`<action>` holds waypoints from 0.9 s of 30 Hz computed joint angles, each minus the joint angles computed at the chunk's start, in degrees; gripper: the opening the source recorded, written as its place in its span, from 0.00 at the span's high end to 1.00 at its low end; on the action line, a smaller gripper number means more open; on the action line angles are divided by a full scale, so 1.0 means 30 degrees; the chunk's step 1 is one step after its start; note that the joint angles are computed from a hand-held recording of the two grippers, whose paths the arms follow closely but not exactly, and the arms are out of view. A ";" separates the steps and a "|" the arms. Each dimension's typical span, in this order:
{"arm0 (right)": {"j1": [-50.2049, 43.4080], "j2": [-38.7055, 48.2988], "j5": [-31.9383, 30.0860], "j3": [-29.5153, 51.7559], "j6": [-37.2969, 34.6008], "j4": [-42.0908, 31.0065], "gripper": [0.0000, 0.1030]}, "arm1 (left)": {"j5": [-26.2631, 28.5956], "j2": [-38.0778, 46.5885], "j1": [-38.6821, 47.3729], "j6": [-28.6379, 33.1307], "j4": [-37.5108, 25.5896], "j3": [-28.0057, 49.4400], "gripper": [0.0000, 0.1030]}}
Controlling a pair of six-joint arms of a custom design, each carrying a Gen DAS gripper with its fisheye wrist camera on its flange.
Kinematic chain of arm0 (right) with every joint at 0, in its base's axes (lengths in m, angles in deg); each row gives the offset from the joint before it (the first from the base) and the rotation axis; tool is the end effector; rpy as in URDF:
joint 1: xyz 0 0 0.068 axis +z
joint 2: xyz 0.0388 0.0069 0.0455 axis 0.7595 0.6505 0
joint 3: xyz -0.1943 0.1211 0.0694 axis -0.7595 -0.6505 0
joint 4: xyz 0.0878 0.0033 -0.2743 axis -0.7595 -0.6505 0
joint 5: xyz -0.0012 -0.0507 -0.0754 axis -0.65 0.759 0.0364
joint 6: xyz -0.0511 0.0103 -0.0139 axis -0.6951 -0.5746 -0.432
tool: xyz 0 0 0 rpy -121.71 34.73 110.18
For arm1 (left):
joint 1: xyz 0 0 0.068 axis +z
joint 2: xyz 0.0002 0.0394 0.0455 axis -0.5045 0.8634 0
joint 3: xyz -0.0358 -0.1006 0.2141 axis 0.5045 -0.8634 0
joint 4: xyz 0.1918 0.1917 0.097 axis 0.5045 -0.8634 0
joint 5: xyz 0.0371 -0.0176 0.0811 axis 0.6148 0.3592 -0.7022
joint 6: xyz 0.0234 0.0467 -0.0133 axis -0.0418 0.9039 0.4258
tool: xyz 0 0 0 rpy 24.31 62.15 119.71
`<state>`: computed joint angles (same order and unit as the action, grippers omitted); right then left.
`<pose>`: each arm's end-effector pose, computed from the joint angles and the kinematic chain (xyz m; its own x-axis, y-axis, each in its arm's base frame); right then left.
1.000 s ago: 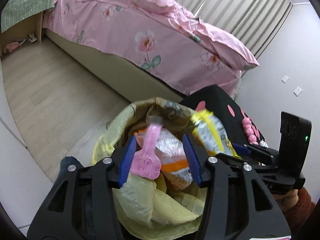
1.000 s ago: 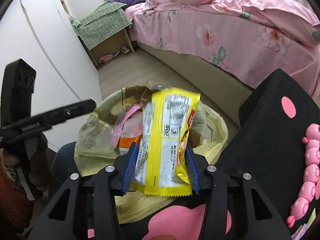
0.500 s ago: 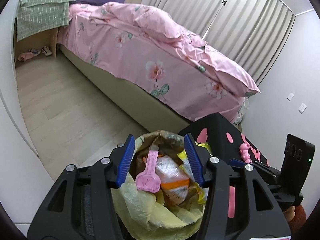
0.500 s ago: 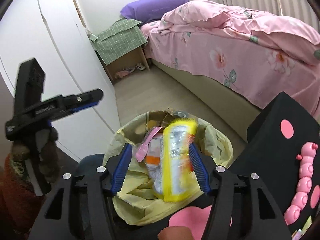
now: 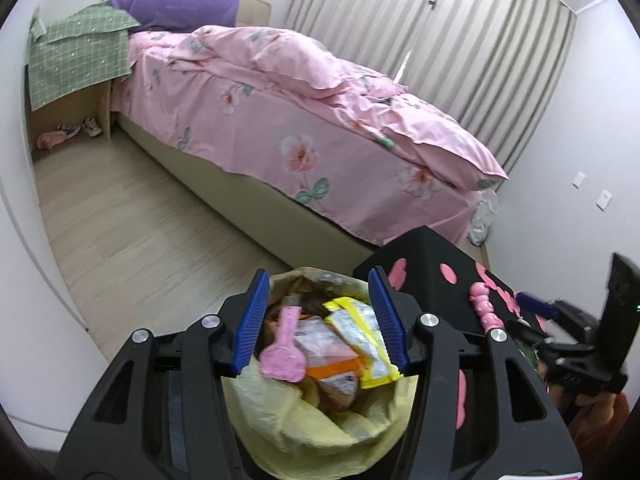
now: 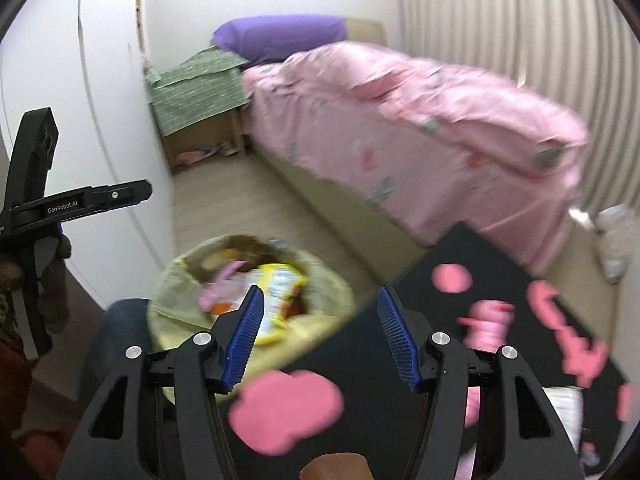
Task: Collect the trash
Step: 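Return both tools to the snack pile and grasp more wrappers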
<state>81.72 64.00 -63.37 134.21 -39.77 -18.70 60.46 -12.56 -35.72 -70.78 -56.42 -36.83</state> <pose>0.2931 0.1847 0.2274 -0.5653 -0.3218 -0.7595 -0.5060 0.8624 0.0112 0.2604 -0.0292 0.2222 -0.6074 -0.2735 -0.7458 -0.0068 0.9406 -0.3394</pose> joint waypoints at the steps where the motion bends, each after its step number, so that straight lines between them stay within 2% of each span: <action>1: -0.0185 -0.0844 0.0398 -0.0463 -0.0003 -0.0273 0.45 | -0.0109 -0.0101 -0.0394 -0.0026 0.0062 -0.0065 0.52; 6: -0.2196 -0.6758 0.1655 -0.3873 -0.0243 -0.1686 0.45 | -0.0832 0.0614 -0.3567 0.0012 0.0858 0.0270 0.51; 11: -0.5619 -1.2114 0.1091 -0.6590 -0.0762 -0.3701 0.45 | -0.1254 0.2933 -0.7199 0.0216 0.1912 0.1204 0.51; 16: -0.9983 -1.6363 0.0671 -0.8421 -0.1915 -0.5775 0.45 | -0.1299 0.6447 -1.0431 0.0859 0.2313 0.3507 0.51; 20: -1.4055 -1.9258 -0.0793 -0.9551 -0.3118 -0.7387 0.45 | -0.0563 0.9696 -1.2194 0.1053 0.2401 0.6194 0.51; 22: -1.6811 -2.0477 -0.2246 -1.0267 -0.4063 -0.7858 0.45 | -0.0322 1.1289 -1.2963 0.1010 0.2476 0.7654 0.51; 27: -2.0600 -2.0739 -0.4466 -1.1797 -0.5881 -0.7885 0.45 | -0.0435 1.4754 -1.4448 0.1655 0.2280 1.0808 0.51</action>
